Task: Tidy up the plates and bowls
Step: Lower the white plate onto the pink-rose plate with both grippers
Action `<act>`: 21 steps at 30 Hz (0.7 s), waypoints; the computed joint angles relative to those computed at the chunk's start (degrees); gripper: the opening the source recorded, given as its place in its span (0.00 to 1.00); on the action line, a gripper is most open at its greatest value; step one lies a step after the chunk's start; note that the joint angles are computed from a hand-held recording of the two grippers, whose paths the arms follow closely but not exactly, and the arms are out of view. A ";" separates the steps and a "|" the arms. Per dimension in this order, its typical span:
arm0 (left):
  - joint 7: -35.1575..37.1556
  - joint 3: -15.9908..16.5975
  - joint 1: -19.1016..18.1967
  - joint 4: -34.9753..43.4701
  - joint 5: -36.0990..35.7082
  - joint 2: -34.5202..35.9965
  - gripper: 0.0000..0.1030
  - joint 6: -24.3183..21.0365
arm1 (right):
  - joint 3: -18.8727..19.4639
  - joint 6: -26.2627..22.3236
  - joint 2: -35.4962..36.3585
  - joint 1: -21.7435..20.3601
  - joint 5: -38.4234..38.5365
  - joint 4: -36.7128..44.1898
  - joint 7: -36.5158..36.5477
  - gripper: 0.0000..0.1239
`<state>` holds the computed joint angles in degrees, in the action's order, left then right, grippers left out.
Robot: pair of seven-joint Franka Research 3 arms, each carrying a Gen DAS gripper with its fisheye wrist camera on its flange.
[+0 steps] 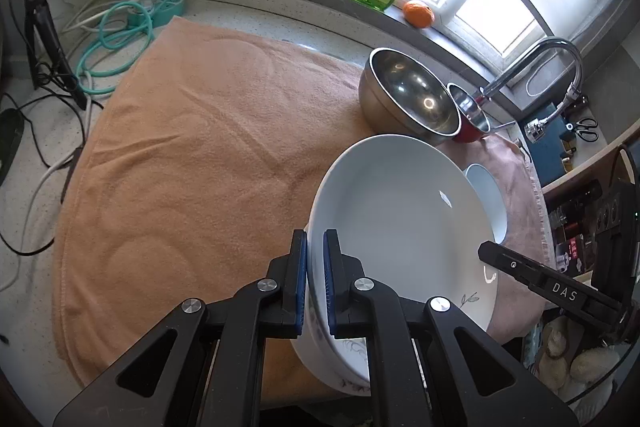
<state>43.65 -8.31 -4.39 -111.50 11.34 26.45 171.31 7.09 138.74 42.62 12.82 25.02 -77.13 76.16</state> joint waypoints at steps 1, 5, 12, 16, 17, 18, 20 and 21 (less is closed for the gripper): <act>-0.09 -0.02 -0.13 0.03 0.01 0.11 0.06 -0.09 | -0.07 0.13 -0.13 -0.01 -0.01 -0.38 -0.02 0.06; -0.21 -0.38 -0.19 -0.16 -0.18 0.43 0.06 -0.25 | -0.23 0.31 -0.52 -0.15 0.01 -1.61 -0.03 0.06; 0.55 -1.52 0.29 -0.28 -0.99 0.96 0.06 -0.63 | -0.49 0.85 -0.87 -0.24 -0.12 -3.19 0.19 0.06; 1.28 -2.12 0.59 -0.14 -1.60 1.35 0.06 -0.95 | -0.59 1.19 -1.04 -0.26 -0.26 -3.77 0.31 0.06; 1.42 -2.24 0.66 -0.23 -1.78 1.40 0.06 -0.91 | -0.62 1.25 -1.02 -0.20 -0.33 -3.82 0.43 0.06; 1.56 -2.33 0.67 -0.20 -1.91 1.49 0.06 -0.97 | -0.67 1.30 -0.99 -0.17 -0.43 -3.85 0.49 0.06; 1.65 -2.31 0.53 -0.07 -2.08 1.66 0.06 -1.17 | -0.74 1.41 -0.98 -0.14 -0.58 -4.01 0.64 0.06; 1.77 -2.40 0.55 -0.07 -2.20 1.71 0.06 -1.23 | -0.77 1.48 -1.03 -0.14 -0.65 -4.16 0.68 0.06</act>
